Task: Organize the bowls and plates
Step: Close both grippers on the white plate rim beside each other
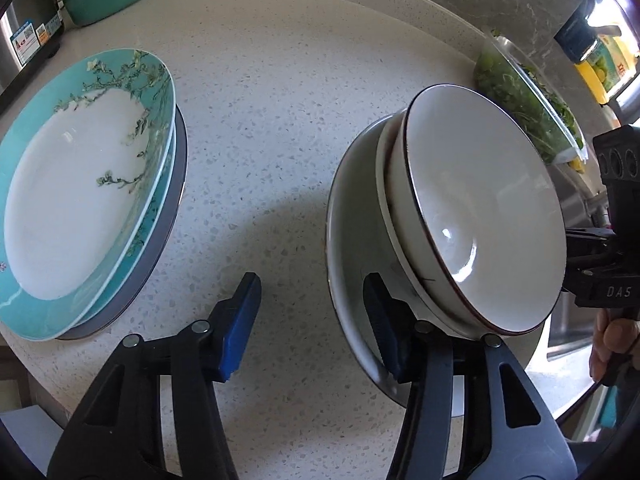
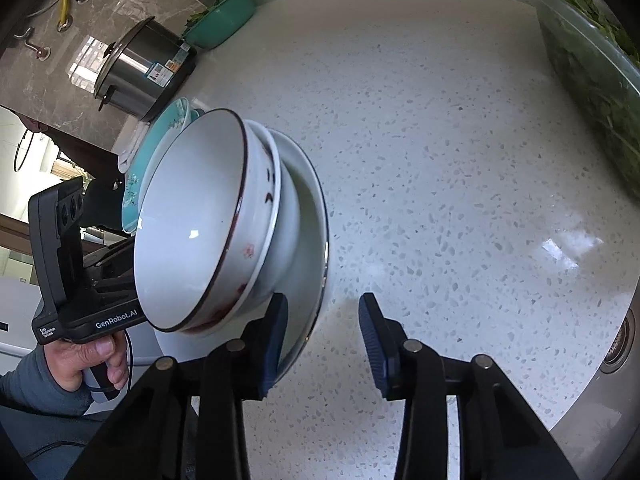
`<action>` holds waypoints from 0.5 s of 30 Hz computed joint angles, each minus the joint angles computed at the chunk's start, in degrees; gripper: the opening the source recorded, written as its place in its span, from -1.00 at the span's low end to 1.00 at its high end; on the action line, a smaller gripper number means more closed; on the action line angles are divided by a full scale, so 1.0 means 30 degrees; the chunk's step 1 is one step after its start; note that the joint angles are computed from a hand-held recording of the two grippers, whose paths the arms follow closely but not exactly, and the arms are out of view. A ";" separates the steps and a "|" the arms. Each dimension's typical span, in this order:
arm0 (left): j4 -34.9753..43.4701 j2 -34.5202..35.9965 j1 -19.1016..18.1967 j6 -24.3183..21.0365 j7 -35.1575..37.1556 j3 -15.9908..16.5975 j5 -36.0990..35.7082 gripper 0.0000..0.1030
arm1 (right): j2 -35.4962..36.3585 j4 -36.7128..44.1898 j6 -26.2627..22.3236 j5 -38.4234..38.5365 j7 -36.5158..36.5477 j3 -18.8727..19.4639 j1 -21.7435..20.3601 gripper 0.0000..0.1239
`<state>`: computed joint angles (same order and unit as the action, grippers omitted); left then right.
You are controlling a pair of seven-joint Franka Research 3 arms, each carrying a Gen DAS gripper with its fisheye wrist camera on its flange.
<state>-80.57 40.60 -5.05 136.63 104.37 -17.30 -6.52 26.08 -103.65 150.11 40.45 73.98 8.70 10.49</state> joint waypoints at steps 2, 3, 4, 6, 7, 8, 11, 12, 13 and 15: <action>0.0008 0.0091 -0.0095 0.0204 -0.0096 -0.0012 0.0019 -0.02 | 0.0081 0.0050 0.0216 -0.0094 0.0192 -0.0082 0.0109 -0.33; -0.0007 0.0111 -0.0105 0.0263 -0.0085 -0.0057 0.0000 -0.02 | 0.0147 0.0126 0.0302 -0.0266 0.0394 -0.0167 0.0211 -0.33; 0.0094 0.0214 -0.0149 0.0356 -0.0066 -0.0096 -0.0001 -0.02 | 0.0269 0.0271 0.0438 -0.0449 0.0557 -0.0227 0.0309 -0.33; 0.0185 0.0348 -0.0186 0.0461 -0.0029 -0.0168 -0.0030 -0.02 | 0.0466 0.0493 0.0459 -0.0653 0.0675 -0.0191 0.0330 -0.33; 0.0343 0.0467 -0.0283 0.0462 -0.0156 -0.0145 -0.0006 -0.02 | 0.0545 0.0545 0.0578 -0.0627 0.0668 -0.0127 0.0307 -0.33; 0.0385 0.0518 -0.0338 0.0561 -0.0260 -0.0127 0.0009 -0.02 | 0.0549 0.0464 0.0767 -0.0528 0.0583 -0.0029 0.0264 -0.33; 0.0236 0.0398 -0.0296 0.0707 -0.0306 -0.0119 0.0076 -0.02 | 0.0664 0.0474 0.1184 -0.0339 0.0463 0.0156 0.0206 -0.38; 0.0288 0.0419 -0.0356 0.0724 -0.0357 -0.0090 0.0152 -0.02 | 0.0711 0.0529 0.1186 -0.0369 0.0548 0.0152 0.0225 -0.40; 0.0432 0.0519 -0.0416 0.0714 -0.0404 -0.0111 0.0174 -0.07 | 0.0736 0.0550 0.1188 -0.0333 0.0573 0.0184 0.0197 -0.43; 0.0594 0.0605 -0.0220 0.0558 -0.0108 -0.0335 -0.0035 -0.20 | 0.0858 0.0688 0.1158 -0.0128 0.0583 0.0316 0.0109 -0.49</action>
